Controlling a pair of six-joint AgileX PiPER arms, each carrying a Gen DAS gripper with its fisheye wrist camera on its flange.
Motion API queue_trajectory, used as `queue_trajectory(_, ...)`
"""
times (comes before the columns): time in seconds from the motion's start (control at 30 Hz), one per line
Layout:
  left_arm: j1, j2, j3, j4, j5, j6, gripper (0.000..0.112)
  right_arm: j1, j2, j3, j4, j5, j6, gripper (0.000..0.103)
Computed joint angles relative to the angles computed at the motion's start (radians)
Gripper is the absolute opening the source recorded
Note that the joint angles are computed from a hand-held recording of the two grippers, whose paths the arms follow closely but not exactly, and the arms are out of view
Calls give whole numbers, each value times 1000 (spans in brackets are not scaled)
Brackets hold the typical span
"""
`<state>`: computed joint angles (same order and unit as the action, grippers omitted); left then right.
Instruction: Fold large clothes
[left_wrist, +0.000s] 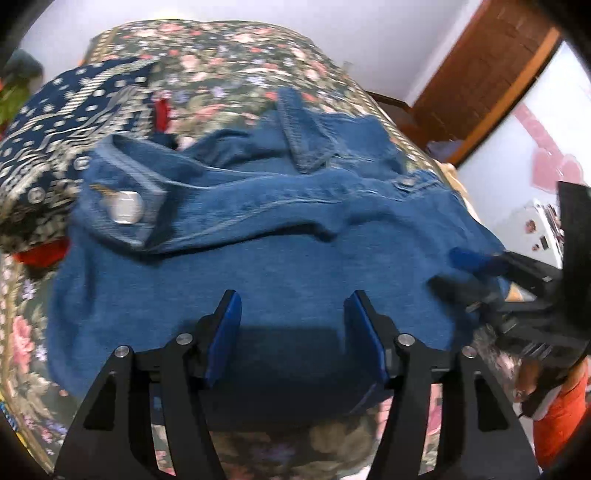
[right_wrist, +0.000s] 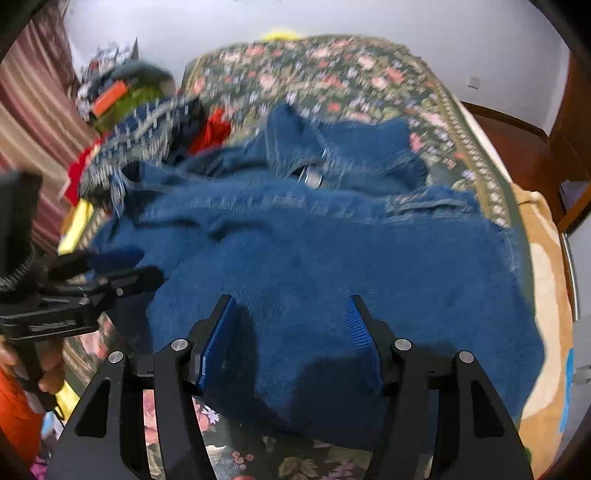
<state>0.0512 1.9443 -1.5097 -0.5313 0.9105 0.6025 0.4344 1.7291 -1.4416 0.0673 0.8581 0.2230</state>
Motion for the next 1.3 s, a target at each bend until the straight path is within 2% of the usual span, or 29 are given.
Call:
queue_trajectory(0.13,-60,-65,128,60,-160,25,70,24,-52,89,-99,-63,73,79)
queue_trajectory(0.2,-83,-119,224,91,-261,53,71,6,-71,114,-62,-68,48,80)
queue_trajectory(0.3,-95,-172,323,109,-363,61,76,-3,-90,141,-67,-64,77,84)
queue_trajectory(0.37,-70,-181,344,67,-376,90,81,-1,-118,179,-84,-79,90,84)
queue_trajectory(0.57,26,-266,434,-71,-348,210,82,15,-160,214,-119,-85,130,85)
queue_trajectory(0.67,35,-302,463,4,-362,141,82,22,-162,219,-139,-88,151,85)
queue_trajectory(0.77,82,-297,465,4,-320,127,82,30,-163,221,-161,-89,179,86)
queue_trajectory(0.87,181,-261,439,-50,-250,118,82,37,-165,225,-176,-93,200,86)
queue_trajectory(1.07,453,-79,319,-357,75,157,82,49,-172,237,-197,-98,232,86)
queue_trajectory(1.17,478,-38,291,-398,109,157,82,53,-171,234,-204,-94,242,86)
queue_trajectory(1.3,485,60,218,-476,191,139,82,58,-173,237,-215,-93,257,86)
